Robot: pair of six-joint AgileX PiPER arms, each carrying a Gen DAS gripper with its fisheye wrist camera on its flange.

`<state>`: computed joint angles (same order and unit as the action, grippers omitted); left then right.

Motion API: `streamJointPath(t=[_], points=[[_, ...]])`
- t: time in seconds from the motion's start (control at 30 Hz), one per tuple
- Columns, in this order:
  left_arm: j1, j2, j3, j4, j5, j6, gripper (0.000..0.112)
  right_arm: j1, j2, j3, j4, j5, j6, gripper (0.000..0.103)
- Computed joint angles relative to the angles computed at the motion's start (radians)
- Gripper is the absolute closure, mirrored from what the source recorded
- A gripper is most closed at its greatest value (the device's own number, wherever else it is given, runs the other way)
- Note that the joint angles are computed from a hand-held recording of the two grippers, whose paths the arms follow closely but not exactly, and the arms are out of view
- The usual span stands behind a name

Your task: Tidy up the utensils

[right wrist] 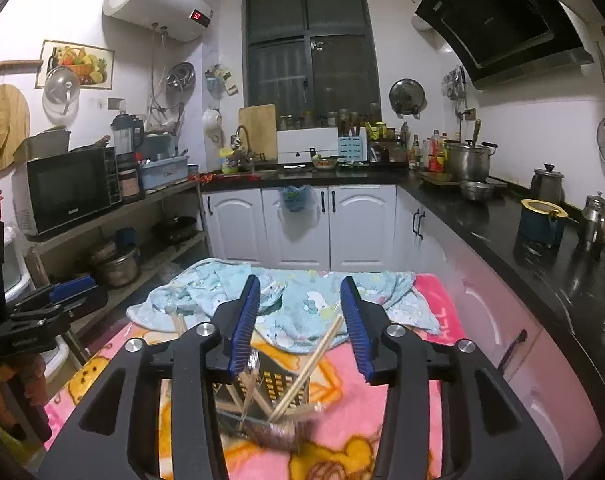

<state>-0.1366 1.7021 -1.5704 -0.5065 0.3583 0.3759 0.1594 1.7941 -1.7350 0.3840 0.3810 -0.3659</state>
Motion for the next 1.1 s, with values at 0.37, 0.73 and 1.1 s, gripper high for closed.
streamJointPath(t=[0.37, 0.73, 1.1], points=[[-0.047, -0.151, 0.207, 0.18, -0.065, -0.193, 0.02, 0.002, -0.218, 0.329, 0.157, -0.104, -0.213, 0.034], [-0.095, -0.235, 0.402, 0.513, -0.083, -0.534, 0.02, 0.045, -0.362, 0.623, 0.296, -0.23, -0.355, 0.008], [-0.154, -0.232, 0.523, 0.698, -0.078, -0.754, 0.02, 0.075, -0.357, 0.755, -0.021, -0.231, -0.02, 0.007]])
